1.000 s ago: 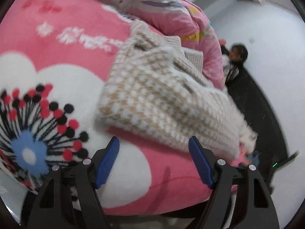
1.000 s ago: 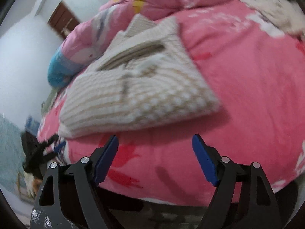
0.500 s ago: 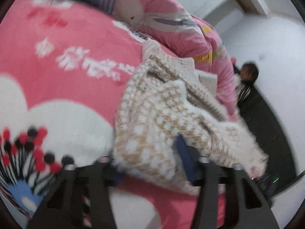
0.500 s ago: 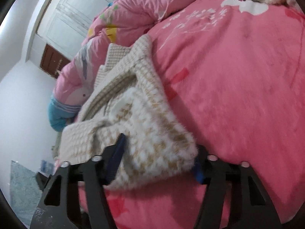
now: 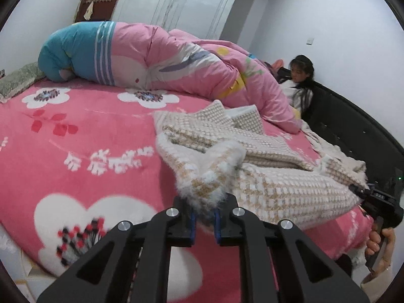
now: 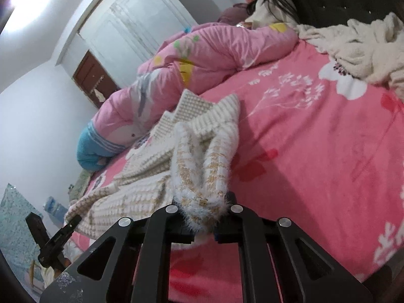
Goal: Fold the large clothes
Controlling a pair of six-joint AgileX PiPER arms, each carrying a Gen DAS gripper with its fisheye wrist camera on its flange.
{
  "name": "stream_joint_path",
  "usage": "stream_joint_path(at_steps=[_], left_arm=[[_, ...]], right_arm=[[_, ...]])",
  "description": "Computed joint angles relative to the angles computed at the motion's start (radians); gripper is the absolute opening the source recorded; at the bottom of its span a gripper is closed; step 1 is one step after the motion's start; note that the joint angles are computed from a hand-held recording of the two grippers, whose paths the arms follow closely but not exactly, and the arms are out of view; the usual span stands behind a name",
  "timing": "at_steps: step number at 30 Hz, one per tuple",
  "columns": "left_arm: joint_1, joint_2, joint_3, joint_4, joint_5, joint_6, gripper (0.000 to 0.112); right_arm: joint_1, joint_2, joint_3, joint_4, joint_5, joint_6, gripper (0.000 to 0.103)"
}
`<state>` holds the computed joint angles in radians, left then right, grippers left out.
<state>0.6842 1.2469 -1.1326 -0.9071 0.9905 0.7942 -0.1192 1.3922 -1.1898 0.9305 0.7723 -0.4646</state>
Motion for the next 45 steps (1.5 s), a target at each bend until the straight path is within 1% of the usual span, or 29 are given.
stream_joint_path(at_steps=[3, 5, 7, 8, 9, 10, 11, 12, 13, 14, 15, 16, 18, 20, 22, 24, 26, 27, 29, 31, 34, 36, 37, 39, 40, 41, 42, 44, 45], left_arm=[[0.101, -0.033, 0.034, -0.01, 0.12, 0.041, 0.01], [0.138, -0.027, 0.067, 0.004, 0.169, 0.045, 0.013], [0.129, -0.004, 0.105, 0.055, 0.155, 0.025, 0.019], [0.114, 0.01, 0.112, 0.094, 0.137, -0.003, 0.023], [0.09, 0.026, 0.122, 0.155, 0.105, -0.054, 0.028], [0.083, 0.033, 0.133, 0.197, 0.077, -0.09, 0.038], [0.088, 0.03, 0.138, 0.217, 0.062, -0.109, 0.042], [0.108, 0.027, 0.14, 0.22, 0.061, -0.109, 0.045], [0.143, 0.026, 0.137, 0.204, 0.081, -0.089, 0.051], [0.191, 0.019, 0.135, 0.179, 0.103, -0.065, 0.056], [0.24, 0.01, 0.133, 0.153, 0.118, -0.041, 0.058], [0.27, 0.004, 0.134, 0.136, 0.126, -0.024, 0.06], [0.33, -0.002, 0.122, 0.109, 0.147, 0.0, 0.06], [0.351, -0.002, 0.109, 0.07, 0.163, 0.022, 0.06], [0.32, 0.001, 0.096, 0.036, 0.17, 0.04, 0.06], [0.262, 0.001, 0.082, 0.02, 0.169, 0.053, 0.062], [0.163, 0.023, 0.051, 0.017, 0.169, 0.049, 0.072], [0.113, 0.031, 0.038, 0.024, 0.159, 0.045, 0.073], [-0.025, 0.039, 0.016, 0.099, 0.06, 0.004, 0.073], [-0.167, 0.054, -0.002, 0.237, -0.059, -0.076, 0.073], [-0.278, 0.079, 0.005, 0.33, -0.171, -0.104, 0.073], [-0.319, 0.109, 0.002, 0.398, -0.227, -0.136, 0.072], [-0.33, 0.128, 0.002, 0.431, -0.253, -0.147, 0.069], [-0.353, 0.164, -0.009, 0.504, -0.289, -0.198, 0.06], [-0.355, 0.177, -0.013, 0.523, -0.294, -0.212, 0.053], [-0.357, 0.195, -0.019, 0.545, -0.3, -0.234, 0.046], [-0.355, 0.211, -0.027, 0.551, -0.302, -0.245, 0.042], [-0.32, 0.222, -0.03, 0.5, -0.294, -0.217, 0.028], [-0.293, 0.22, -0.027, 0.447, -0.281, -0.18, 0.024]], right_arm=[[-0.049, -0.035, 0.062, 0.031, 0.075, -0.037, 0.009], [-0.063, -0.029, 0.096, 0.023, 0.105, -0.054, 0.012], [-0.07, 0.015, 0.128, -0.006, 0.117, -0.046, 0.019], [-0.072, 0.033, 0.131, -0.035, 0.125, -0.029, 0.025], [-0.061, 0.062, 0.123, -0.104, 0.116, 0.024, 0.041], [-0.062, 0.083, 0.117, -0.146, 0.118, 0.056, 0.046], [-0.075, 0.094, 0.104, -0.148, 0.142, 0.057, 0.047], [-0.101, 0.098, 0.093, -0.127, 0.182, 0.031, 0.051], [-0.113, 0.09, 0.079, -0.146, 0.198, 0.037, 0.056], [-0.115, 0.066, 0.069, -0.191, 0.192, 0.053, 0.071], [-0.113, 0.035, 0.066, -0.249, 0.172, 0.077, 0.081], [-0.117, 0.013, 0.067, -0.29, 0.159, 0.09, 0.082], [-0.13, -0.003, 0.045, -0.349, 0.157, 0.121, 0.082], [-0.14, -0.008, 0.033, -0.358, 0.149, 0.129, 0.082], [-0.132, -0.002, 0.015, -0.322, 0.137, 0.108, 0.082], [-0.079, 0.02, -0.011, -0.283, 0.111, 0.092, 0.082], [-0.001, 0.059, -0.056, -0.282, 0.091, 0.09, 0.082], [0.027, 0.072, -0.072, -0.293, 0.084, 0.09, 0.082], [0.092, 0.103, -0.112, -0.33, 0.06, 0.1, 0.082], [0.153, 0.149, -0.165, -0.381, 0.04, 0.107, 0.082], [0.198, 0.239, -0.253, -0.43, 0.055, 0.119, 0.081], [0.213, 0.286, -0.297, -0.461, 0.069, 0.137, 0.072], [0.211, 0.304, -0.31, -0.468, 0.079, 0.133, 0.07], [0.219, 0.346, -0.35, -0.512, 0.089, 0.16, 0.059], [0.223, 0.368, -0.372, -0.541, 0.096, 0.177, 0.055], [0.224, 0.377, -0.38, -0.557, 0.1, 0.18, 0.042], [0.226, 0.371, -0.375, -0.568, 0.099, 0.183, 0.028], [0.257, 0.346, -0.355, -0.659, 0.079, 0.227, 0.007], [0.273, 0.318, -0.328, -0.689, 0.054, 0.233, 0.007]])
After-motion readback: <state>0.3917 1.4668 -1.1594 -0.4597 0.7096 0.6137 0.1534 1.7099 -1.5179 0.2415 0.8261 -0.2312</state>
